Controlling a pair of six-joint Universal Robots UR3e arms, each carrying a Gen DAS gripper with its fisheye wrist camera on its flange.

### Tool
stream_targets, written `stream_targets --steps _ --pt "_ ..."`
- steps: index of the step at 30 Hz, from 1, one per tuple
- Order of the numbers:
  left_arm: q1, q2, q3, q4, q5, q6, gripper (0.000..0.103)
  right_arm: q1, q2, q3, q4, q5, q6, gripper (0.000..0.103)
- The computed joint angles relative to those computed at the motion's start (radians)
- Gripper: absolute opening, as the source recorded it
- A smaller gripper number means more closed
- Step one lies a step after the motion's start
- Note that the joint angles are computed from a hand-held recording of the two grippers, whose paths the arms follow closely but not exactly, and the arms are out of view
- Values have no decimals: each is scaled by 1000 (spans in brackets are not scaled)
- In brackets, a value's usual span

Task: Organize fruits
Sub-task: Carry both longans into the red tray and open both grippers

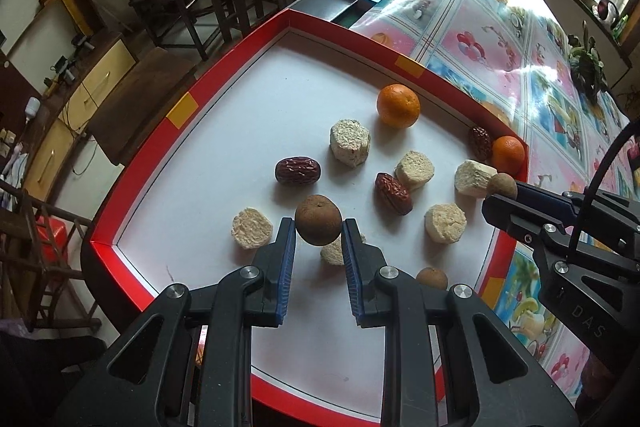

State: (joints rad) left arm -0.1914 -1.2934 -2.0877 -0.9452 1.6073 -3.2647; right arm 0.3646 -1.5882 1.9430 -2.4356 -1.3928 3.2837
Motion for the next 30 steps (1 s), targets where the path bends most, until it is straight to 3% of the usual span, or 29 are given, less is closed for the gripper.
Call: stream_targets --steps 30 --pt "-4 -94 28 37 16 -25 23 71 280 -260 55 -34 -25 21"
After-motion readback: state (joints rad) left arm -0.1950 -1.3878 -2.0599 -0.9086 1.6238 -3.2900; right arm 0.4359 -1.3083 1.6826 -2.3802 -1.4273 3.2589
